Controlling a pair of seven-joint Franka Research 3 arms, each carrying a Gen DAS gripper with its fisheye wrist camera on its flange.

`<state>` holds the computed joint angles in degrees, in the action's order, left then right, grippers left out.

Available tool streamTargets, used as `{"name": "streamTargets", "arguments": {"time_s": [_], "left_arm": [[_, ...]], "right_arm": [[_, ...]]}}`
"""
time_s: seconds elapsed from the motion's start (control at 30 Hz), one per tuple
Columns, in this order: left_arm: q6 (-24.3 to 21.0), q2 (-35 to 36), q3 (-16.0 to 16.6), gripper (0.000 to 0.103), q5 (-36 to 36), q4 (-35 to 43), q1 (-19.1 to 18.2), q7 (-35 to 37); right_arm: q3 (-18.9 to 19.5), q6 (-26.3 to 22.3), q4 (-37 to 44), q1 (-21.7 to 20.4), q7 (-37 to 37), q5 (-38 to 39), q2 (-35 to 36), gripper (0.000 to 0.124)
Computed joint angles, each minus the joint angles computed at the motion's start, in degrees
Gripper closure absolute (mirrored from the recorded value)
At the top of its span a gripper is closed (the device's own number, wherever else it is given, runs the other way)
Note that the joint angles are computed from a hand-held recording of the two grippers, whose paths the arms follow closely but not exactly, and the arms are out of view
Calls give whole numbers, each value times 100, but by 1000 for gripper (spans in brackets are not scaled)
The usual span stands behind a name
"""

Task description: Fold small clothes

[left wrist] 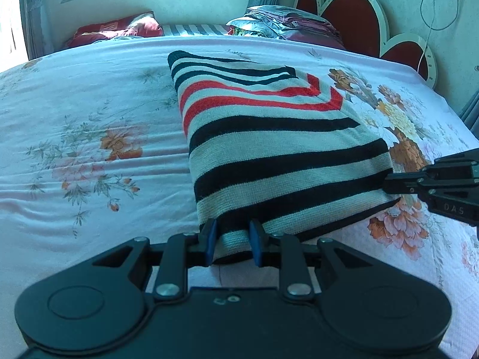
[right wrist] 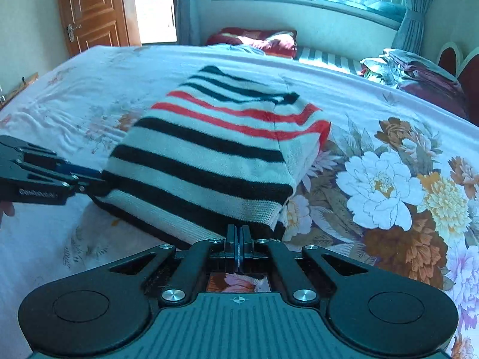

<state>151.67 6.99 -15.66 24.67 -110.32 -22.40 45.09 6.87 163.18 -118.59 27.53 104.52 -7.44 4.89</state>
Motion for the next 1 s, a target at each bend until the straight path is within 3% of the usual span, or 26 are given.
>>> {"name": "streamTargets", "arguments": {"time_s": [0.2, 0.23, 0.27, 0.33, 0.37, 0.4, 0.43, 0.47, 0.57, 0.6, 0.67, 0.7, 0.73, 0.8, 0.87, 0.9, 0.93, 1.0], "left_arm": [[-158, -25, 1, 77, -19, 76, -5, 40], [-219, -60, 36, 65, 182, 111, -42, -166], [-283, -97, 79, 36, 514, 148, -88, -449], [-331, -120, 225, 10, 1466, 254, -219, -1122], [-311, -59, 162, 20, 1522, 346, -132, -1083], [-343, 62, 134, 25, 1300, 514, -72, -839], [-342, 207, 121, 32, 1087, 695, -18, -639], [-283, 345, 135, 32, 988, 844, 12, -547], [-313, 737, 203, 32, 790, 1294, 4, -449], [-312, 863, 207, 32, 649, 1410, 18, -379], [-538, 1120, 163, 31, 266, 1655, 54, -73], [-639, 1218, 157, 30, 141, 1744, 53, 71], [-729, 1252, 225, 24, 180, 1801, -17, 11], [-1078, 1299, 293, 24, 317, 2028, -157, 107], [-1225, 1231, 380, 16, 610, 2066, -302, 47], [-1107, 1174, 349, 12, 550, 1981, -255, 101], [-877, 1109, 304, 7, 391, 1847, -161, 147], [-519, 1031, 235, 6, 30, 1621, 9, 195]], "right_arm": [[0, -66, 30, -55, -257, 377, 62, 124], [-27, 31, -22, -37, -163, 276, 1, 124], [-63, 233, -102, -23, 0, 118, -63, 124], [-168, 602, -153, -11, 515, -342, -90, 123], [-173, 627, -51, -43, 552, -343, -22, 116], [-237, 639, 65, -33, 754, -498, 66, 90], [-330, 728, 151, 0, 1016, -703, 154, 73], [-389, 812, 280, 9, 1095, -700, 278, 71], [135, 651, 705, -467, 80, 864, 617, 72], [234, 564, 835, -555, -176, 1249, 711, 75], [75, 195, 1092, -441, -203, 1369, 902, 105], [-20, -11, 1188, -388, -153, 1383, 997, 107], [84, 80, 1152, -498, -348, 1739, 1024, 106], [243, 120, 1044, -658, -740, 2323, 925, 106], [217, 277, 871, -635, -878, 2549, 750, 94], [336, 370, 776, -746, -1132, 2976, 672, 71], [655, 421, 739, -1030, -1786, 3804, 638, 63], [923, 143, 883, -1358, -2577, 5057, 716, 63]]}}
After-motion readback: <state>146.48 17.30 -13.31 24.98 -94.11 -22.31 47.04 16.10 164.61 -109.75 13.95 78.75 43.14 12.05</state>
